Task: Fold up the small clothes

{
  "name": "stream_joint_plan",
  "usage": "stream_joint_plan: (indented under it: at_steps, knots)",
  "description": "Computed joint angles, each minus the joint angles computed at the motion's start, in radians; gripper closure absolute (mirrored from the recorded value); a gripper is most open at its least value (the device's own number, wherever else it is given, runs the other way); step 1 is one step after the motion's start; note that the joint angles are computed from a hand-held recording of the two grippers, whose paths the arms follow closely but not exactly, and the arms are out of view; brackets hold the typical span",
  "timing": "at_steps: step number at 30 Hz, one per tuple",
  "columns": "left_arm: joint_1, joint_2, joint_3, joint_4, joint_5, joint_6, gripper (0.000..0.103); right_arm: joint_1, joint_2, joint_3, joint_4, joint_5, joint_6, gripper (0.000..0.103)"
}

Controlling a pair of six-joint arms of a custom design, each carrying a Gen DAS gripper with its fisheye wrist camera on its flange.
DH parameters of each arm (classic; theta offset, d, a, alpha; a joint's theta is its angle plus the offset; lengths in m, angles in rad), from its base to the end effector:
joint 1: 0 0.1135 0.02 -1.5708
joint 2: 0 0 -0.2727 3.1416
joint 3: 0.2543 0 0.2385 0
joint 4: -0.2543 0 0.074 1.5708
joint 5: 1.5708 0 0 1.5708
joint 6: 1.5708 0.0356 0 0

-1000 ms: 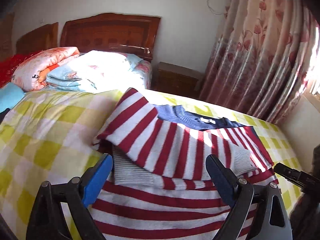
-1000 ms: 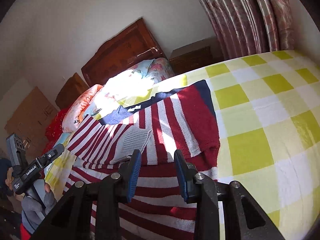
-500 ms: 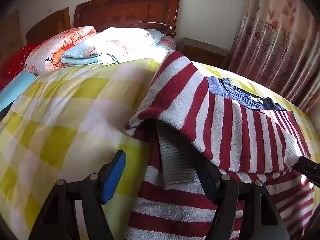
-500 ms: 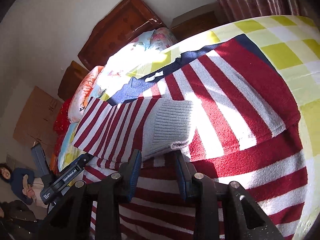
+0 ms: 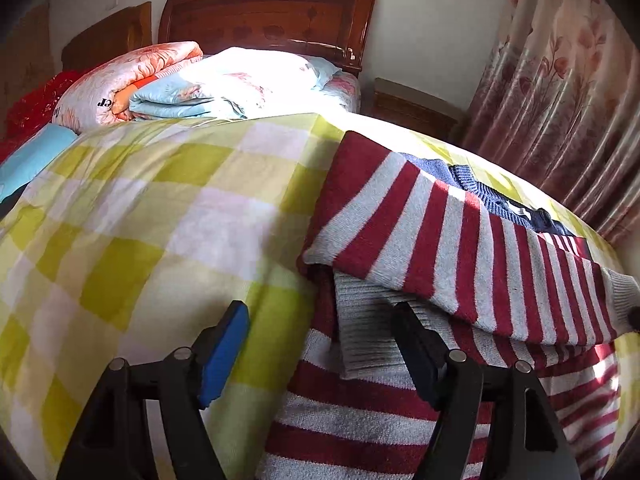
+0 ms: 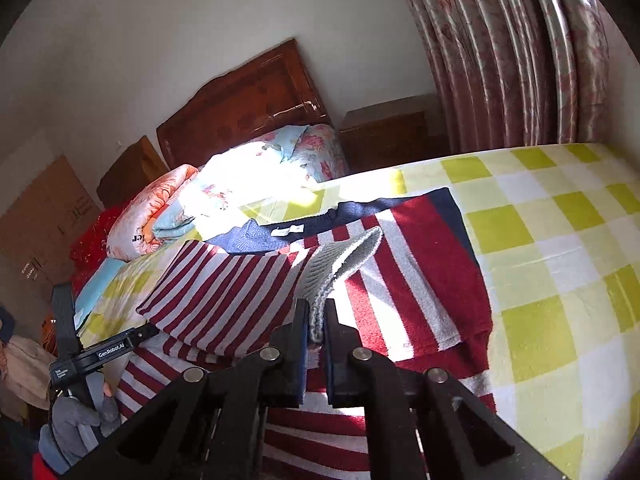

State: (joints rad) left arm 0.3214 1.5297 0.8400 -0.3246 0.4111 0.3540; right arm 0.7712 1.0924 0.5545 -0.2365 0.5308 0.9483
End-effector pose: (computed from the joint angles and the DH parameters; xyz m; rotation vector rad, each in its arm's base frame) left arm 0.2715 0.0754 0.1948 0.1878 2.4729 -0.2527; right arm 0.1547 0.1253 0.2156 0.4496 2.1908 0.3141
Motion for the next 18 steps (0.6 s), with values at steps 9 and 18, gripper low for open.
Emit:
stream_joint_plan:
  at_steps: [9, 18]
  knots:
    - [0.081, -0.189, -0.124, 0.128, 0.045, -0.077, 0.000, -0.064, -0.038, -0.022, -0.232, 0.039, 0.136, 0.079]
    - [-0.313, 0.003, 0.159, -0.050, 0.012, -0.138, 0.000, -0.017, 0.349, 0.241, -0.045, 0.070, -0.264, 0.077]
